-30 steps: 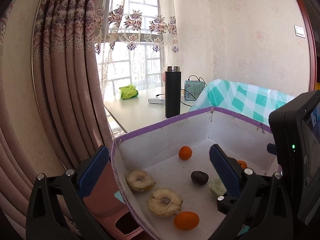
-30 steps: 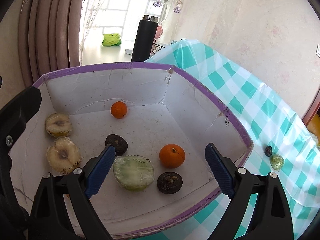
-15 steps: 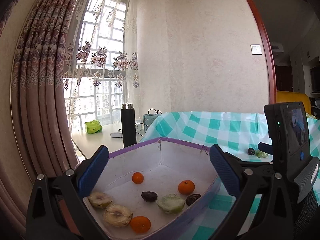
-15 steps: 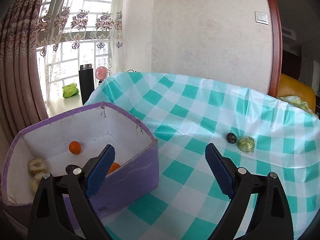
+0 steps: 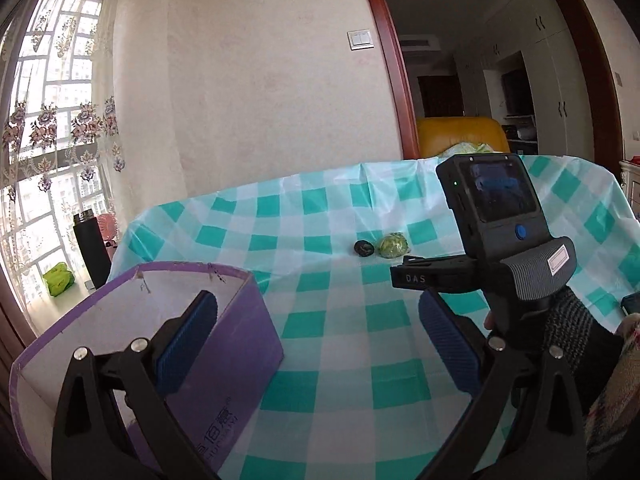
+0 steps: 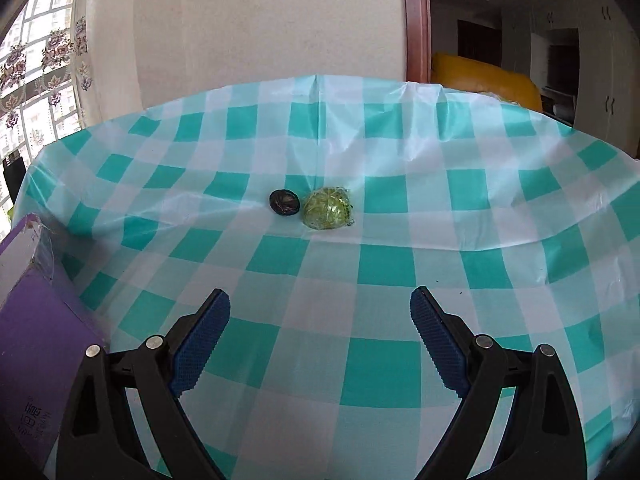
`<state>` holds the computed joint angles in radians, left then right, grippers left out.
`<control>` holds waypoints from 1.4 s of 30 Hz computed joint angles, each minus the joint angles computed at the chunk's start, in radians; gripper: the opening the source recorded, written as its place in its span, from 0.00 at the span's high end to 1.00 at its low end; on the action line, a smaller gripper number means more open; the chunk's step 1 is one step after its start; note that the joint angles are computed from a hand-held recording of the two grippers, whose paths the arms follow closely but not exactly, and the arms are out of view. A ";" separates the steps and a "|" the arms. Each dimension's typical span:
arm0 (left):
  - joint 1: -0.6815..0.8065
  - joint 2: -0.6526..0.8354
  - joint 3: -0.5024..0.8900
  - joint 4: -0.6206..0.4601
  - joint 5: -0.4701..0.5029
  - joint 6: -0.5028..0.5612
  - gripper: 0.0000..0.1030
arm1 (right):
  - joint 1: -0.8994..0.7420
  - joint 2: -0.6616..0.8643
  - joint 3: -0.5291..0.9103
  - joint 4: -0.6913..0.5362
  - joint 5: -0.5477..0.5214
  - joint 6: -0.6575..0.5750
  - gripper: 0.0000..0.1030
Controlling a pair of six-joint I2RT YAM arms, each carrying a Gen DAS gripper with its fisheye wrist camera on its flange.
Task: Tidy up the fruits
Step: 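Move both tools back over the last two fruits on the table, then grasp the plastic-wrapped green fruit with the right tool while the left tool grasps the dark fruit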
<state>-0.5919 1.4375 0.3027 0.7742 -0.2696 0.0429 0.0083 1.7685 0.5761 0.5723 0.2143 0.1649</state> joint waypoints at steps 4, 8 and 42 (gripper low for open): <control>0.071 0.227 0.242 -0.176 0.181 -0.121 0.02 | -0.109 0.090 0.074 -0.044 -0.041 -0.014 0.14; 0.083 0.453 0.471 -0.266 0.222 -0.164 0.02 | -0.219 0.147 0.171 -0.130 -0.149 -0.003 0.14; 0.177 1.259 1.792 -0.862 0.346 -0.454 0.02 | -0.179 0.574 0.932 -0.502 -0.165 -0.005 0.43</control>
<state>-0.4154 2.6963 2.0946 -0.0875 0.0763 -0.4111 -0.1703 2.3426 1.5079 0.0705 0.0497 0.1594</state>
